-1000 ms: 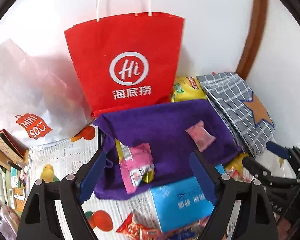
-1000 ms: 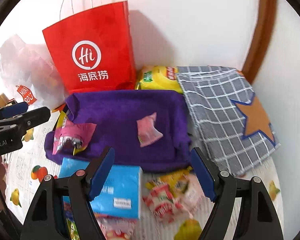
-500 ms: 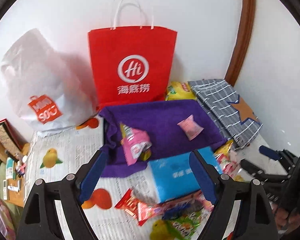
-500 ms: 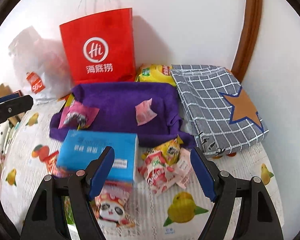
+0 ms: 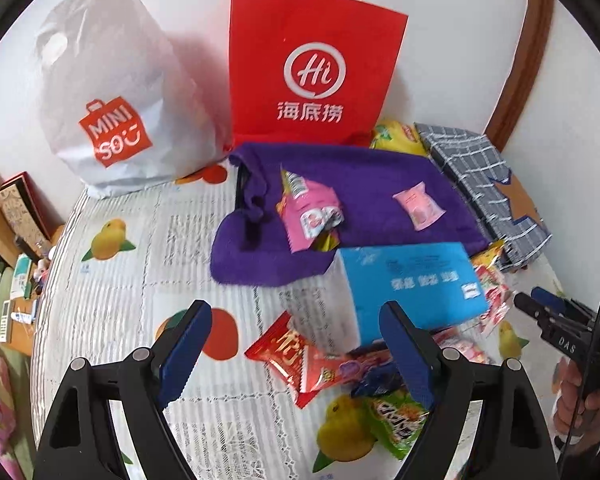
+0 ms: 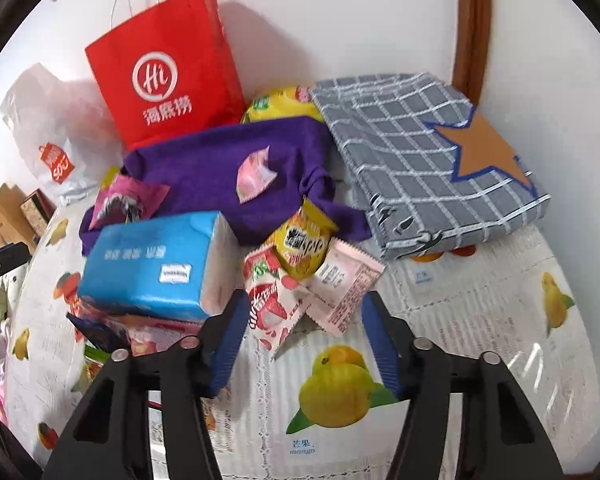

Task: Organize snacks
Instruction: 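Grasp the white-and-red strawberry candy packet with the right tool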

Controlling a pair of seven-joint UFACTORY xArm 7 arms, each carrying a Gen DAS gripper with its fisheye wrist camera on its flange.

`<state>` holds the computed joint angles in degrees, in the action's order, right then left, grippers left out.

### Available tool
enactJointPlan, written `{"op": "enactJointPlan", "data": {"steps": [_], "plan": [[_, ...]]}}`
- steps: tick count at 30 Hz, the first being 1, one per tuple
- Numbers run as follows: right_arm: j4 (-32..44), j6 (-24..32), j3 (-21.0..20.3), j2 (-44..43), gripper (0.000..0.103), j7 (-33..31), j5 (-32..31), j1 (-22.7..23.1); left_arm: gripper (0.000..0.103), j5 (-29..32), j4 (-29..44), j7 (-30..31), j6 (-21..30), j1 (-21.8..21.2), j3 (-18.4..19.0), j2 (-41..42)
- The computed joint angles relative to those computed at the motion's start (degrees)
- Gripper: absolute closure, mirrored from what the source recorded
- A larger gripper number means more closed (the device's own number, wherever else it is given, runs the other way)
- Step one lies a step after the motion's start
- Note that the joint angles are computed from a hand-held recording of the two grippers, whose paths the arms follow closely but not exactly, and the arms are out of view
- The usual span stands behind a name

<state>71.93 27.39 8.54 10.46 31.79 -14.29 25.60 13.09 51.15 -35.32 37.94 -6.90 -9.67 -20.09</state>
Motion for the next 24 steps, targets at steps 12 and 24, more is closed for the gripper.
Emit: {"op": "enactJointPlan", "data": {"steps": [12, 24], "plan": [[2.0, -4.0, 2.6, 5.2, 0.088, -13.4, 12.5, -2.2, 0.018, 0.7, -3.3, -2.6, 1.5, 0.0, -0.6, -2.7], [-15.1, -1.2, 4.0, -10.8, 0.073, -24.3, 31.1, -4.4, 0.018, -2.4, -8.9, -3.3, 2.4, -0.6, -1.1, -9.1]]}}
